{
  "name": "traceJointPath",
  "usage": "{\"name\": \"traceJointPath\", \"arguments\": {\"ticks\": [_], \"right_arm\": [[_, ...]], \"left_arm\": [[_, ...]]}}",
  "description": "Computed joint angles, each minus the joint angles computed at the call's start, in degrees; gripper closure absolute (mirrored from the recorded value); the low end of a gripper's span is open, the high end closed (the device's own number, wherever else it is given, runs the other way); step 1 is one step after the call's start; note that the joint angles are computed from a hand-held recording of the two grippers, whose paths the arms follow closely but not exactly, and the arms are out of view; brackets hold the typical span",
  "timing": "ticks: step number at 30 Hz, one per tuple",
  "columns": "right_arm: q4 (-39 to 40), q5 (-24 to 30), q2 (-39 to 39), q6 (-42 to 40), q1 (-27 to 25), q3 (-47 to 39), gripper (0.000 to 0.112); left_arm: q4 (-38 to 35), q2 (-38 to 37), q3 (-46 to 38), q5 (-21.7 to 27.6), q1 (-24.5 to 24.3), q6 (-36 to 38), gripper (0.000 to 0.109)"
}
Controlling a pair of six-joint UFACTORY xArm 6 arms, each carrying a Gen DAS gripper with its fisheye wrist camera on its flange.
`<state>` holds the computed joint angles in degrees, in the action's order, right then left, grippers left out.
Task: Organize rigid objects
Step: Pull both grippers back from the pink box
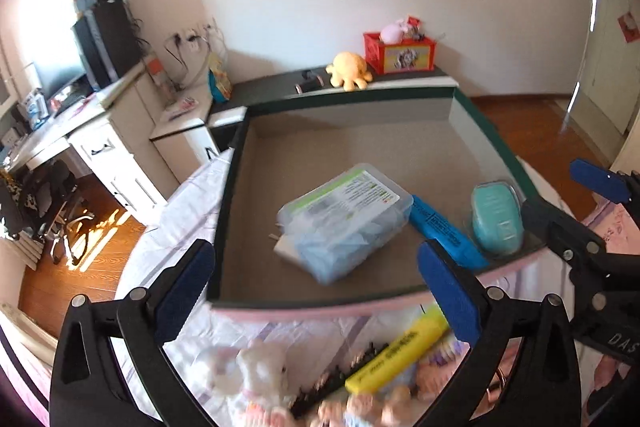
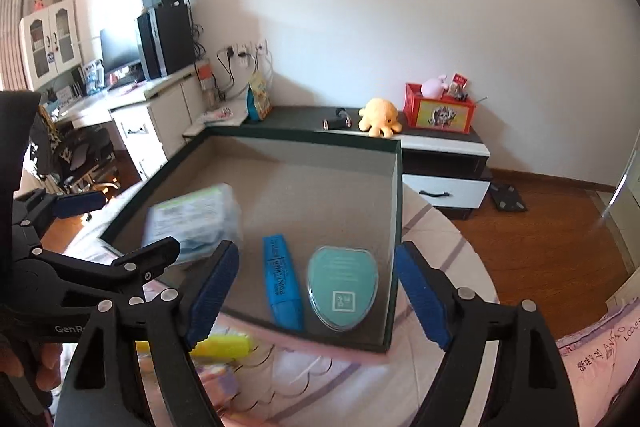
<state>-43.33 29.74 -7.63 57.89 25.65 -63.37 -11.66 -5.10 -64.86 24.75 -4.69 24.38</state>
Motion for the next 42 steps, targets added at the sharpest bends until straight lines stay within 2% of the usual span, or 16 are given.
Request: {"name": "traceJointPath", "arguments": {"ticks": [5,8,12,15,16,19,24,33,42], "right_arm": [[-12.2,7.6,-10.5,13.2,8.4,5.4,0.03],[-18.1,14.6,-15.1,19.3,16.1,7.6,0.029],[-23.3,25.3,-18.0,25.8,26.9,8.3,0.027],[-25.6,32.9,-18.5,28.6,34.1,7.6,0.026],[-26.1,34.6,-18.6,29.2,35.9,7.4,0.026],[-26.9,37.3,-19.7,30.6,39.5,7.6,0.026],[-28.0,42.3,-19.9,30.8,44.3,6.9,0.025],[-29.6,46.5,-19.2,31.1,48.4,5.5,0.025],[-29.2,46.9,-19.6,31.4,48.8,6.1,0.025]], "left_arm": [[-9.0,-16.8,15.0,-7.2,1.9,5.8,0.006],[-13.9,-26.9,22.4,-8.2,3.4,9.7,0.006],[-21.6,-38.9,28.7,-4.9,6.4,15.1,0.006],[-19.5,-47.2,33.3,-4.7,8.2,13.6,0.006],[-18.4,-49.4,34.6,-4.8,8.7,12.6,0.006],[-23.5,-55.3,36.2,-0.5,12.4,16.7,0.006],[-27.4,-61.0,37.3,4.9,17.2,20.3,0.006],[-29.6,-63.6,37.4,5.8,19.1,22.0,0.006],[-28.6,-64.3,37.9,5.6,18.6,21.2,0.006]]}}
